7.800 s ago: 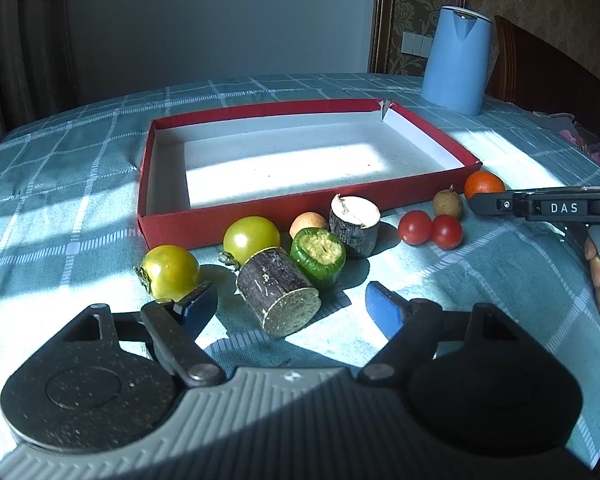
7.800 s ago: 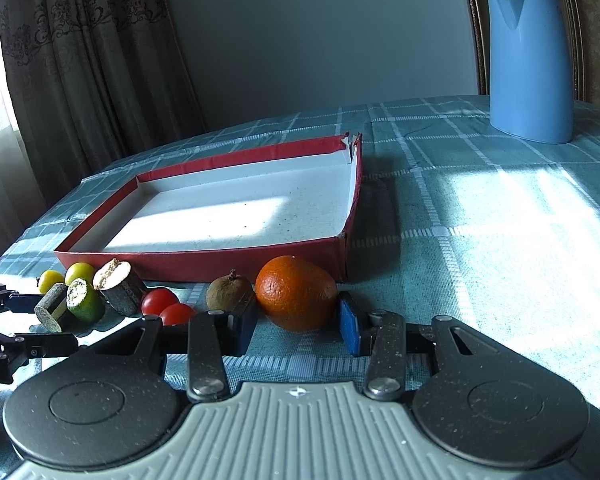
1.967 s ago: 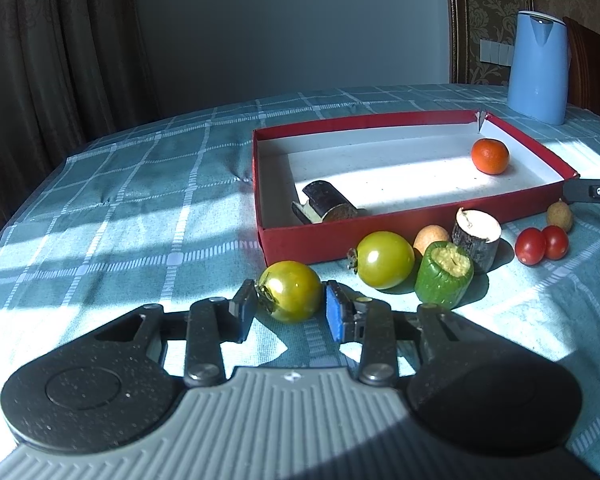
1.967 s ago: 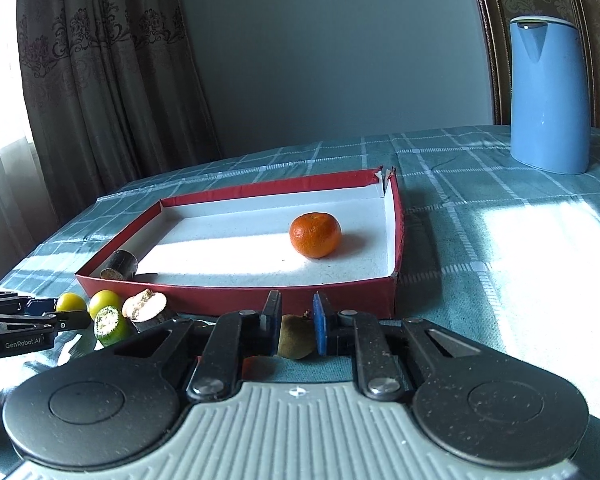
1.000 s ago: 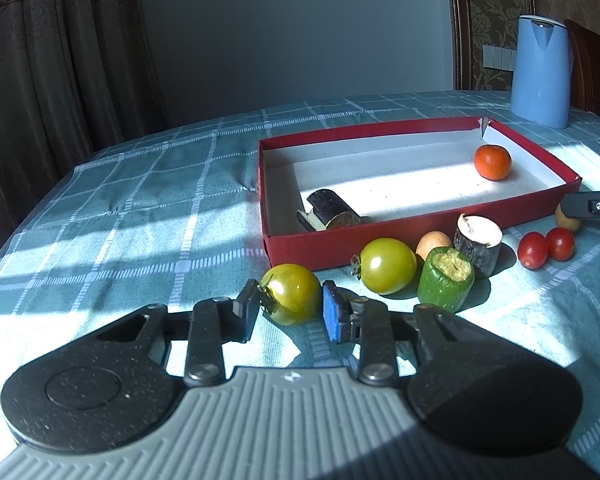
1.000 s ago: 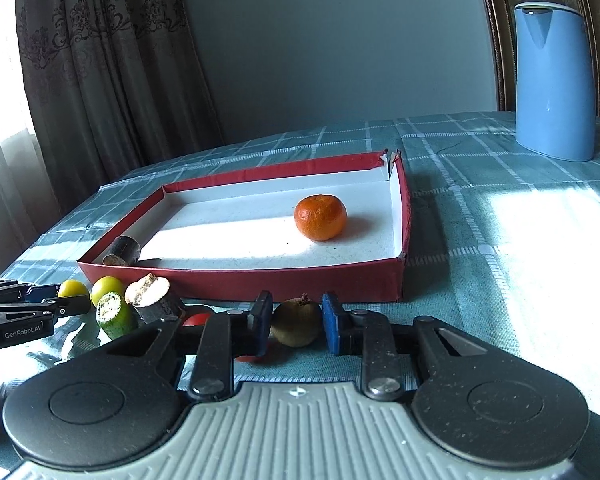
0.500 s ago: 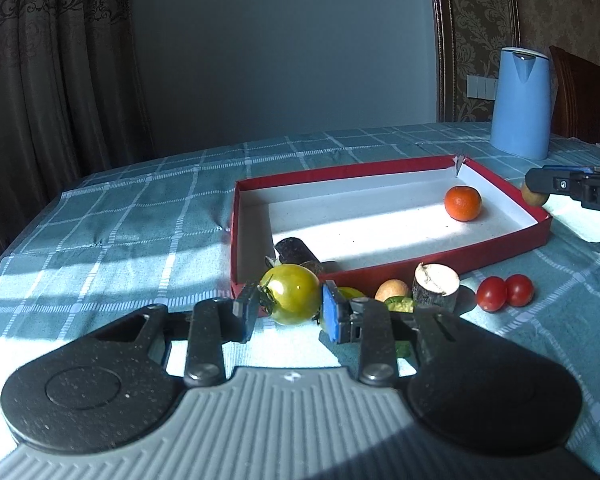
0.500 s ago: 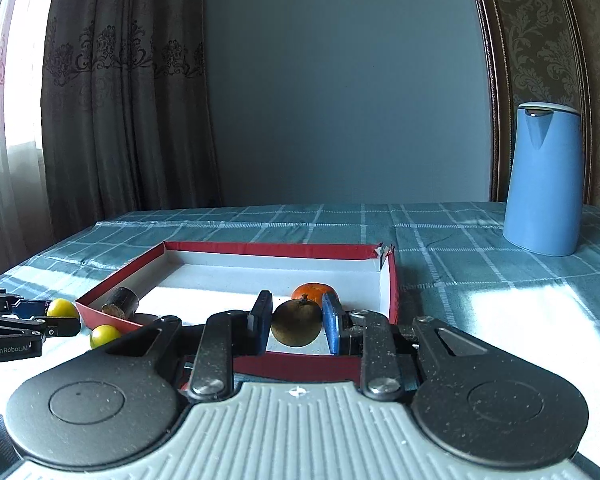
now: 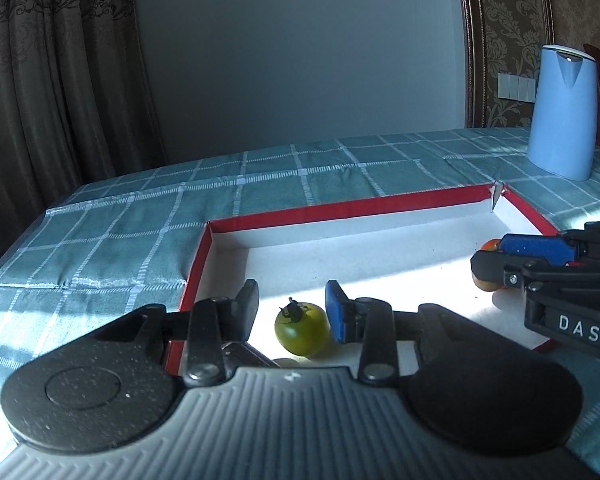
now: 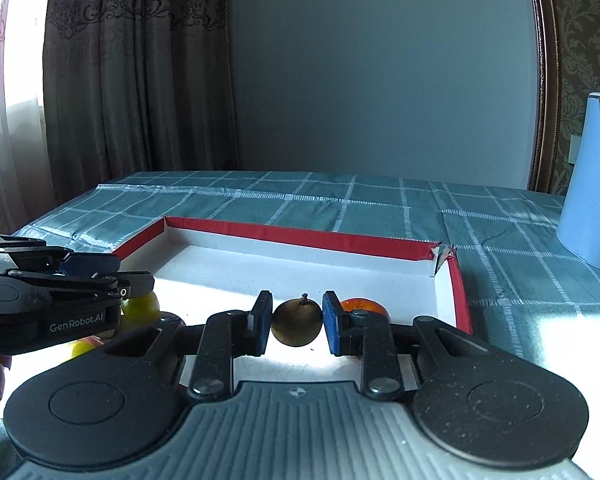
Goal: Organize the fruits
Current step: 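Carry tomato and kiwi into the tray and open both grippers, then lift both open grippers back out of the tray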
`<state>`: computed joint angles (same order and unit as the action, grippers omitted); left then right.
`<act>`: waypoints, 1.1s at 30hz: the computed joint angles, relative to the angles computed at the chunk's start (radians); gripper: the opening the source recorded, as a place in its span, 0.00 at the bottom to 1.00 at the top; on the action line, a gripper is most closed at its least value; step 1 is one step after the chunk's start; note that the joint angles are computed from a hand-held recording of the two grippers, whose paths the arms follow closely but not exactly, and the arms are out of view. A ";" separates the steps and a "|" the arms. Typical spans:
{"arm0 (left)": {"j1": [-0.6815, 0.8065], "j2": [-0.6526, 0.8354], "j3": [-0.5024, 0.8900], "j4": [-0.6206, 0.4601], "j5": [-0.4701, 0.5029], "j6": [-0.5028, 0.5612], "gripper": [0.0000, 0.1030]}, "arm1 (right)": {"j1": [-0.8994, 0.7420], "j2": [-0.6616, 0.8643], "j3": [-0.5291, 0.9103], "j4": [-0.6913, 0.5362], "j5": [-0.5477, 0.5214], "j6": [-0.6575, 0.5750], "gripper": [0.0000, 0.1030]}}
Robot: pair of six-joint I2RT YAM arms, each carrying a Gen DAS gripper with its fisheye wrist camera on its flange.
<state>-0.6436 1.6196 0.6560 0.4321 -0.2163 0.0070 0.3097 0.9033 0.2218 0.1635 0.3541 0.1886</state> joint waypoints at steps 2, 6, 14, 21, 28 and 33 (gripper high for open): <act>0.002 0.038 0.022 0.015 -0.012 0.000 0.46 | -0.008 0.079 0.019 0.048 0.001 -0.008 0.26; 0.003 0.070 0.039 0.026 -0.034 0.003 0.63 | -0.029 0.217 0.065 0.104 0.006 -0.020 0.26; 0.005 0.008 -0.067 0.170 -0.070 -0.007 1.00 | -0.020 0.261 0.066 0.153 0.040 -0.049 0.32; 0.018 -0.075 -0.167 0.208 -0.084 -0.005 1.00 | 0.063 0.004 -0.075 0.163 0.227 -0.020 0.70; 0.089 -0.264 -0.333 0.178 -0.001 -0.028 1.00 | 0.058 -0.402 -0.105 -0.193 0.205 0.141 0.70; 0.144 -0.397 -0.438 0.138 0.093 0.014 1.00 | 0.025 -0.674 -0.123 -0.436 0.120 0.242 0.70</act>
<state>-0.4999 1.2228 0.2180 0.5701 -0.1229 0.0213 0.3344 0.2290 0.0988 -0.2723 0.4746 0.4306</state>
